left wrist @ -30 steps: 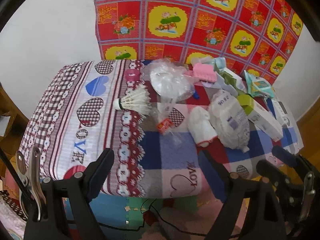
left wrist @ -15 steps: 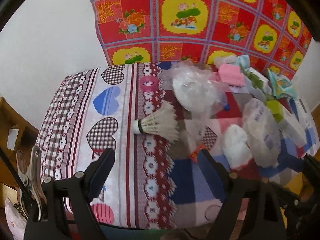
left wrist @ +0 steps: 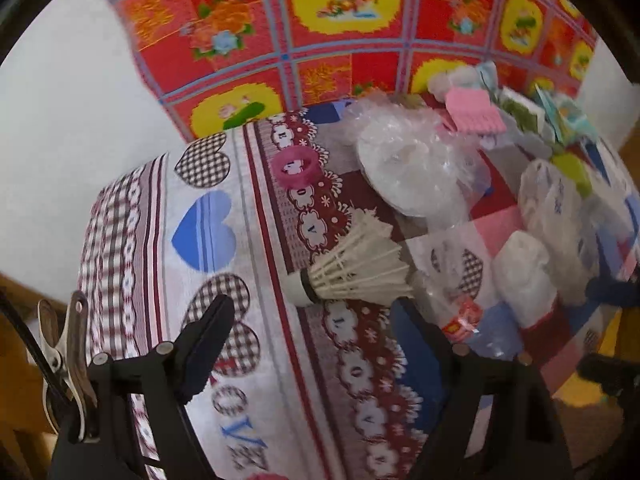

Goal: Collect trash
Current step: 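Grasp the white shuttlecock with the left gripper while the right gripper approaches the bottle, then close the right gripper around the clear red-labelled plastic bottle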

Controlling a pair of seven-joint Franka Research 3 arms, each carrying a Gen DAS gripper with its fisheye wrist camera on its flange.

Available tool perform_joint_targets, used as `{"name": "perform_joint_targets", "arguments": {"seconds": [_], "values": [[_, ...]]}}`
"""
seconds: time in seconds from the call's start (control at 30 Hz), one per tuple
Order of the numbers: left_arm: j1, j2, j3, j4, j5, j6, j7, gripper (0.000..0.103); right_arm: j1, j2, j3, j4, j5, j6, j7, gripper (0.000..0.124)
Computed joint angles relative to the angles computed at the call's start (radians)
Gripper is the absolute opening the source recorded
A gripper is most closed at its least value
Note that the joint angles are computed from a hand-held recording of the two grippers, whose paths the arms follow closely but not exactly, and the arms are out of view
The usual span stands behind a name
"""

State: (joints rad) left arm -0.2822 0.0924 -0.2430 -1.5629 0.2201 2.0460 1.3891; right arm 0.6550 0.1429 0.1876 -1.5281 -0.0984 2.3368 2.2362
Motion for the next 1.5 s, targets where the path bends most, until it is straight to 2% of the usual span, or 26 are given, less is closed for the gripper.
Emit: {"name": "perform_joint_targets", "arguments": {"seconds": [0.23,0.37,0.63,0.7,0.97,1.1,1.27,1.5], "values": [[0.038,0.041,0.003,0.035,-0.109,0.02,0.265,0.083,0.05,0.078,-0.02,0.132,-0.099,-0.098,0.145,0.055],[0.055,0.076,0.0,0.064,-0.168,0.004,0.412,0.078,0.085,0.132,-0.035,0.218,-0.134,-0.162,0.228,0.053],[0.086,0.145,-0.006,0.137,-0.282,-0.059,0.564,0.068,0.152,0.229,-0.072,0.362,-0.186,-0.265,0.311,0.051],[0.095,0.155,-0.01,0.15,-0.314,-0.07,0.599,0.061,0.162,0.25,-0.081,0.389,-0.192,-0.282,0.321,0.051],[0.096,0.187,-0.011,0.174,-0.331,-0.098,0.637,0.05,0.197,0.338,-0.112,0.514,-0.189,-0.361,0.346,0.05],[0.104,0.191,-0.012,0.174,-0.358,-0.087,0.635,0.048,0.209,0.379,-0.123,0.571,-0.174,-0.402,0.345,0.05],[0.107,0.173,-0.011,0.14,-0.366,-0.049,0.629,0.045,0.223,0.411,-0.137,0.609,-0.166,-0.435,0.353,0.047],[0.105,0.138,-0.01,0.074,-0.365,0.024,0.637,0.045,0.239,0.443,-0.15,0.647,-0.162,-0.48,0.375,0.046]]}}
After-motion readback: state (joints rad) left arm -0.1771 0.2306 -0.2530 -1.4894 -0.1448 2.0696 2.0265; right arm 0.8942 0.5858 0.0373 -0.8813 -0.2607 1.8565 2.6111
